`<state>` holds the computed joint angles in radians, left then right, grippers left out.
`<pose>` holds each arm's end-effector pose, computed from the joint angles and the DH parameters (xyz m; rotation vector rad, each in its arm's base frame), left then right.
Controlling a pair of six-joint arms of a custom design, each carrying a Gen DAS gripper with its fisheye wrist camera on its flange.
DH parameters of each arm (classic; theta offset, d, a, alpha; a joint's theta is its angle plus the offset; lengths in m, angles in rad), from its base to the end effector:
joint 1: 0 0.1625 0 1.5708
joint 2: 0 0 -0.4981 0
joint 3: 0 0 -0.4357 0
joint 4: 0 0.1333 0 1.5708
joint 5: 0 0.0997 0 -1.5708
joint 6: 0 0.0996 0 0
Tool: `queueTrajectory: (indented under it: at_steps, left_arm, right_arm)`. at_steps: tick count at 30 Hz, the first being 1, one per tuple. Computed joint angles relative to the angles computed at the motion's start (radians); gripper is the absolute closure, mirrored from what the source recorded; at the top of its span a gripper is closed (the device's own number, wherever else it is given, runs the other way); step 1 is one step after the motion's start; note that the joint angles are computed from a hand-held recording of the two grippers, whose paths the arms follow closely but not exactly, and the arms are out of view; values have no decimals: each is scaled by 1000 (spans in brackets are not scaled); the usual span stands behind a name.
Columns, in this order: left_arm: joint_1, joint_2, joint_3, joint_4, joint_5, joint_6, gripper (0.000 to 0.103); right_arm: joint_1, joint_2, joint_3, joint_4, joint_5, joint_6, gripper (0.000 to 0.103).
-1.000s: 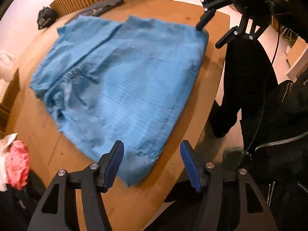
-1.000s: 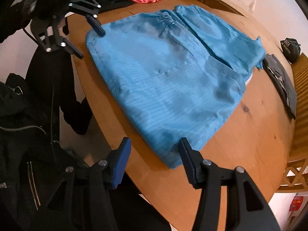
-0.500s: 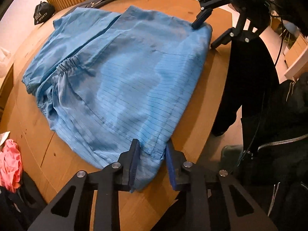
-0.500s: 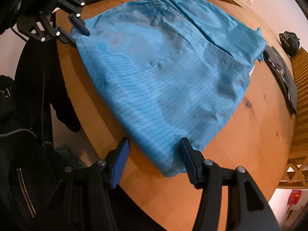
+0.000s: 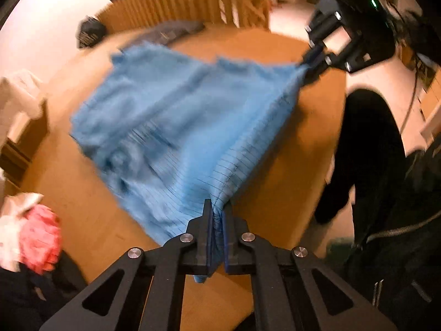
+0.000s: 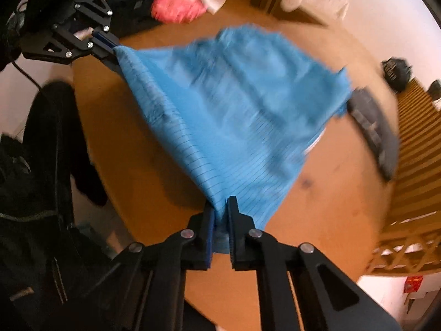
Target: Fold clothes
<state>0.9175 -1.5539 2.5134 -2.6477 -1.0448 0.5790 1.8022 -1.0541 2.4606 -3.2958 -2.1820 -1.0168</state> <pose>-0.0779 -0.4033 0.2299 1.4773 2.1578 -0.1797 0.1745 -0.4084 0.1195 1.3364 -2.0691 0.0680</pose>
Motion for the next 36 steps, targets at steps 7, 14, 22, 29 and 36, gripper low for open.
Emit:
queueTrajectory:
  at_steps: [7,14,22,29,36]
  left_arm:
    - [-21,75,-149,-131,74,141,99]
    - [75,317,-434,-187,102,269,99]
    - [217,579,-721,-90,111,313,99]
    - [306,725,-856,-45,140,294,87]
    - [293,662,-791,-191,141,268,62]
  right_arm:
    - [92,17,-198,6,-4,-31,95]
    - [67,195,-528,106,-58,-52,96]
    - [-24,430,-856,209,-122,-99,97]
    - [-76,522,-964,161,-143,-149,99]
    - [-56,345,-765,132,39,40,64]
